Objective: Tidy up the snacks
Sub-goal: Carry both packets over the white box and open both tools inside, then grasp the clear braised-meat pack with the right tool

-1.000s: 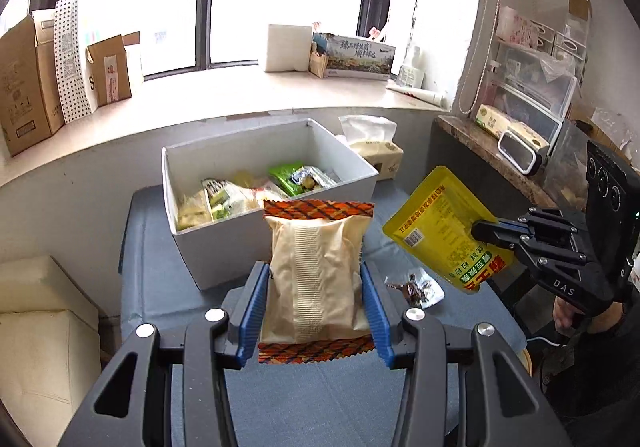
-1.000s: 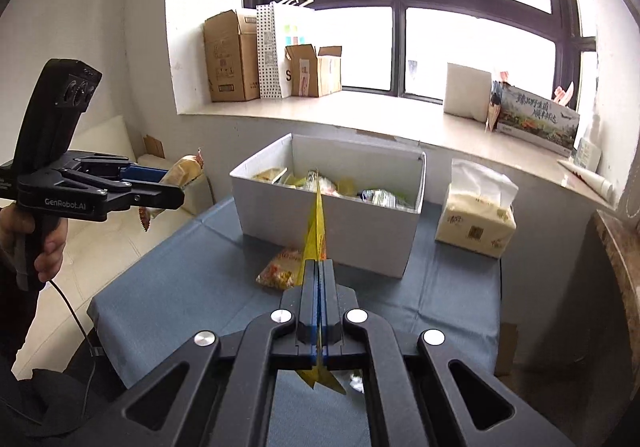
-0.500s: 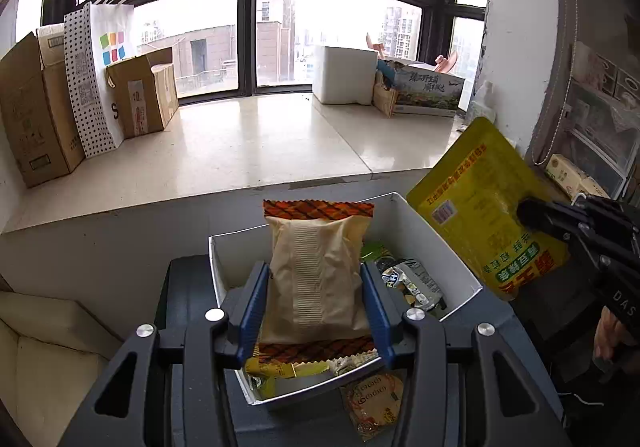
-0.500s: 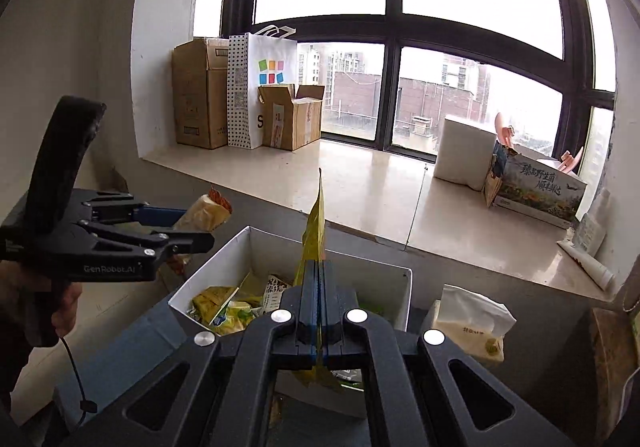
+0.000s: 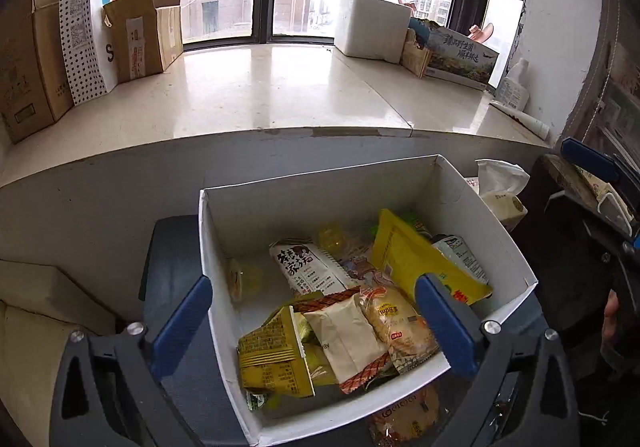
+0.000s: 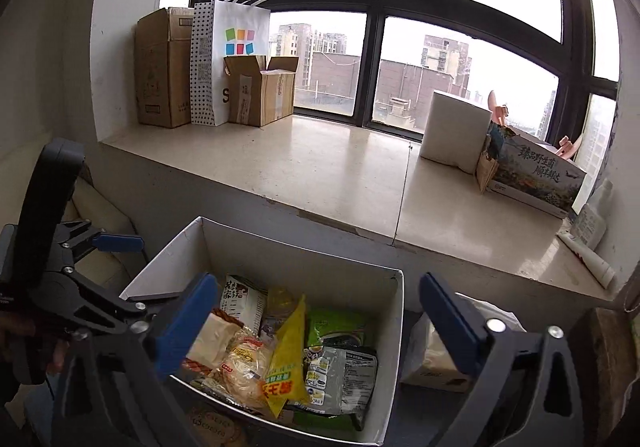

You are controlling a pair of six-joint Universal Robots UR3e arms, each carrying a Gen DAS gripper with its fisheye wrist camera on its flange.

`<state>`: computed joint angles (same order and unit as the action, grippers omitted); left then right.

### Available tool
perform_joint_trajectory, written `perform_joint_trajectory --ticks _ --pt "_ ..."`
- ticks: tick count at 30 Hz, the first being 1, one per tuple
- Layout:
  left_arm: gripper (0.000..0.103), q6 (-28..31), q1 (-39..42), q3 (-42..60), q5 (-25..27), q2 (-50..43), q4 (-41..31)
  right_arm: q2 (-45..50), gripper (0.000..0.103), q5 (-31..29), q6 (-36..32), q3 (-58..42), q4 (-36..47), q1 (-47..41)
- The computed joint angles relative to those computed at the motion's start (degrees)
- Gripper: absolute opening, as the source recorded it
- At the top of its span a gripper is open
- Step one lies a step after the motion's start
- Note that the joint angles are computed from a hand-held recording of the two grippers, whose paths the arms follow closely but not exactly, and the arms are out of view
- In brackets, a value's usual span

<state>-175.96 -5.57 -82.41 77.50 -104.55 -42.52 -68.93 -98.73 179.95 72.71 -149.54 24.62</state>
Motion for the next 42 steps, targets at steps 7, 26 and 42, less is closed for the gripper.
perform_joint_trajectory --ticks 7,26,42 --pt "0.103 -0.2 0.7 -4.7 -0.8 3.8 1.6 -4.7 0.103 1.5 0.2 6.1 1.4 -1.1" --pt "0.103 5.8 4.4 -47.1 -12.2 50.0 -2.3 -51.9 0.103 10.3 8.4 65.1 -6.4 -8.2" --pt "0.103 5.4 5.5 -53.6 -13.3 57.4 -8.5 -32.6 0.103 14.0 -21.6 73.1 -21.6 -7.2"
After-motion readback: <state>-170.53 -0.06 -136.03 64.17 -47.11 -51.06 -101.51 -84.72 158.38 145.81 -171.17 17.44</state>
